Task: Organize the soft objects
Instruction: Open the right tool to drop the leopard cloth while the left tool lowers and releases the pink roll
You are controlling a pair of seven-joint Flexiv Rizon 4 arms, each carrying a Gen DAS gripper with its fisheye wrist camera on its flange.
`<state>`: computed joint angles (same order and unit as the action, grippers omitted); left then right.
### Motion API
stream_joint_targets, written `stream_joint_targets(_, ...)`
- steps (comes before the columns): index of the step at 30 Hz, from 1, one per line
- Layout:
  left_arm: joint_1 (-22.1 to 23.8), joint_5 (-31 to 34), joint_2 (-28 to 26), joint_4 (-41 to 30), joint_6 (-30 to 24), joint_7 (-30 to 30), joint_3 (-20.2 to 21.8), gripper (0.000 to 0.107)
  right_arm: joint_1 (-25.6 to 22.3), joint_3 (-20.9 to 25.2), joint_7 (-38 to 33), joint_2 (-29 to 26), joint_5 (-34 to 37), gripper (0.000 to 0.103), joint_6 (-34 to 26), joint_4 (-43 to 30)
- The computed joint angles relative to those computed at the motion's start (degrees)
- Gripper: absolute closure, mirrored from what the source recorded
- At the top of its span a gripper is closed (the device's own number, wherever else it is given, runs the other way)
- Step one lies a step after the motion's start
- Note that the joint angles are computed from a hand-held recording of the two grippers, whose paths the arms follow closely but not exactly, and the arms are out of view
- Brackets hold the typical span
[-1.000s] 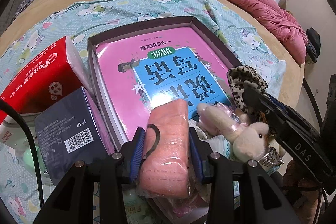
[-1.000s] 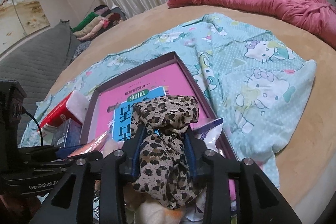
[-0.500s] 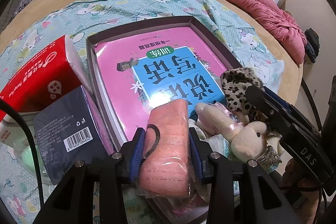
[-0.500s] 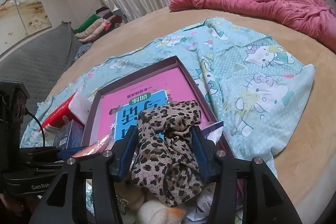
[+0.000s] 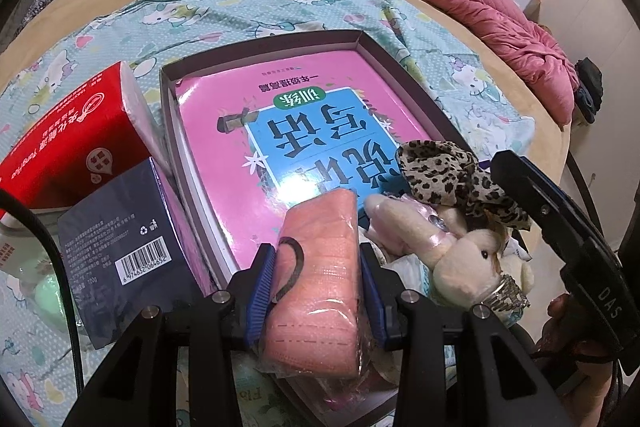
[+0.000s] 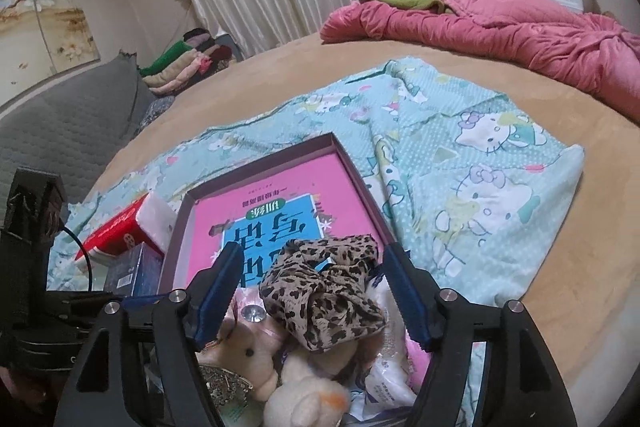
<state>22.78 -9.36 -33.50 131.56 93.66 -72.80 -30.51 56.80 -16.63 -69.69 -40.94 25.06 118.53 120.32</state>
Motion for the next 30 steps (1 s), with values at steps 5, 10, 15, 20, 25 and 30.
stream_joint_targets(5,2.3,0.5,-0.4,0.5,0.5,-0.2,-2.4,0.061,1.3,-1.1,-0.5,0.3,1.5,0.027,0.8,0.5)
stream_joint_targets(10,1.9,0.9,-0.2,0.6,0.6,-1.1,-1.7,0.059,4.0,-3.4,-2.3,0.2,3.3,0.027,0.8,0.8)
stream_joint_targets(15,3.0,1.7,0.2,1.3,1.1,-1.3,-2.5,0.058,4.9,-3.9,-3.6,0.4,4.2,0.025,1.5,0.9)
stream_joint_targets(20,4.2,2.4,0.4,1.9,1.6,-1.7,-3.4,0.057,6.2,-4.9,-4.4,0.5,5.3,0.025,0.7,1.0)
stream_joint_targets(25,6.0,3.6,0.9,2.9,2.7,-2.5,-4.9,0.053,8.1,-6.5,-4.8,0.4,6.2,0.024,0.6,1.4)
stream_joint_targets(30,8.8,5.5,1.4,3.9,3.7,-3.8,-7.3,0.050,10.5,-8.6,-5.5,0.5,7.5,0.023,0.9,1.8)
